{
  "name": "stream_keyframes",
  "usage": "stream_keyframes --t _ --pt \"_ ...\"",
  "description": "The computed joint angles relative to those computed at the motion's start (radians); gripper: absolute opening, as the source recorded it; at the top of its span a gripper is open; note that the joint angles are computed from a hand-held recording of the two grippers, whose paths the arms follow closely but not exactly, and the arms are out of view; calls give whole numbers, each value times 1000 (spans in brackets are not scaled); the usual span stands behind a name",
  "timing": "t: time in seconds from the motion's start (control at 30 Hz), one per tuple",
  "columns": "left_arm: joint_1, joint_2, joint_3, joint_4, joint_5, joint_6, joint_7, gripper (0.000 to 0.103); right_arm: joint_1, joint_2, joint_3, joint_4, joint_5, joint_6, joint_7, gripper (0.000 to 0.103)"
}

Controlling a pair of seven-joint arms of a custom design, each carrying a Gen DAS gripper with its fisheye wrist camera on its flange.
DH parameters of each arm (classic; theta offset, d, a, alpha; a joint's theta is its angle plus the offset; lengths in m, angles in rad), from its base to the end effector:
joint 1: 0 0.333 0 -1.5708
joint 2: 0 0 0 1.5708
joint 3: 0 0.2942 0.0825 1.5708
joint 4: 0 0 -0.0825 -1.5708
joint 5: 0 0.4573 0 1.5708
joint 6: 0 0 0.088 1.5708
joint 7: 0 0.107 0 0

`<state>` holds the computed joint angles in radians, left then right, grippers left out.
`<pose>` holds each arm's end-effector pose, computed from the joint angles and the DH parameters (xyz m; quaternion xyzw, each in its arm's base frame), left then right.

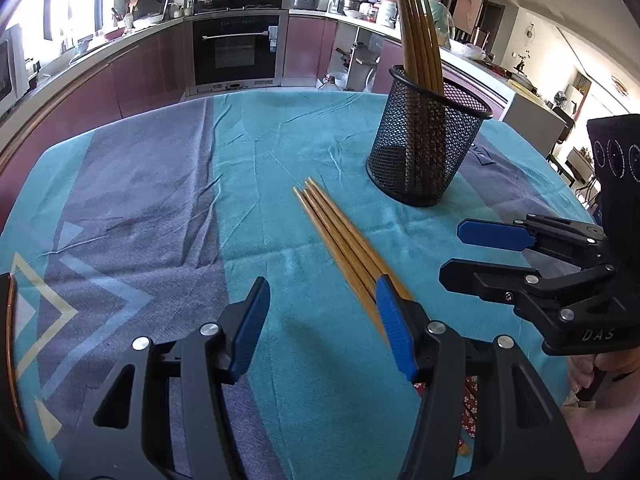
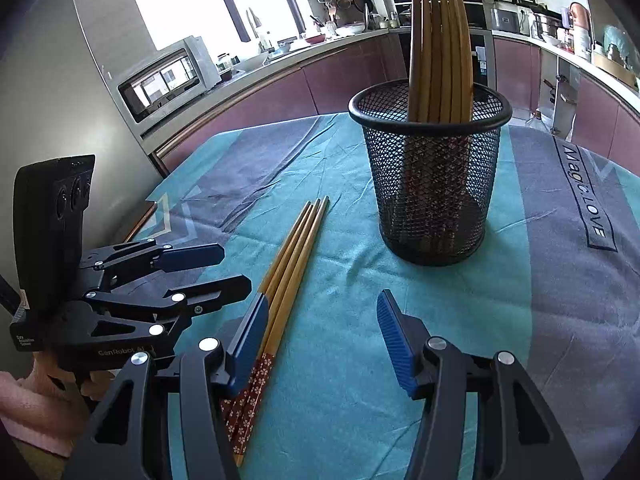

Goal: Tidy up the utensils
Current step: 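Withdraw both tools from the cup back over the remaining chopsticks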

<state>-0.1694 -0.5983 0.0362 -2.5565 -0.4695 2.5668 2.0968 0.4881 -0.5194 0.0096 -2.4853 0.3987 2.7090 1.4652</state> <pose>0.4865 -0.0580 0.4868 -0.5411 0.7666 -0.3182 0.1352 0.4594 0.2343 0.5077 -0.7450 0.5463 -0.0814 0.3741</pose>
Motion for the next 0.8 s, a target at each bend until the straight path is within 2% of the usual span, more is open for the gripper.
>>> stream_keyframes --t 0.3,0.8 --pt "3 7 -24 -5 37 2 -21 55 0 3 -3 -5 8 -1 -1 54" --pt "-3 7 -20 -17 71 18 -15 54 -4 16 8 3 1 -4 -2 54"
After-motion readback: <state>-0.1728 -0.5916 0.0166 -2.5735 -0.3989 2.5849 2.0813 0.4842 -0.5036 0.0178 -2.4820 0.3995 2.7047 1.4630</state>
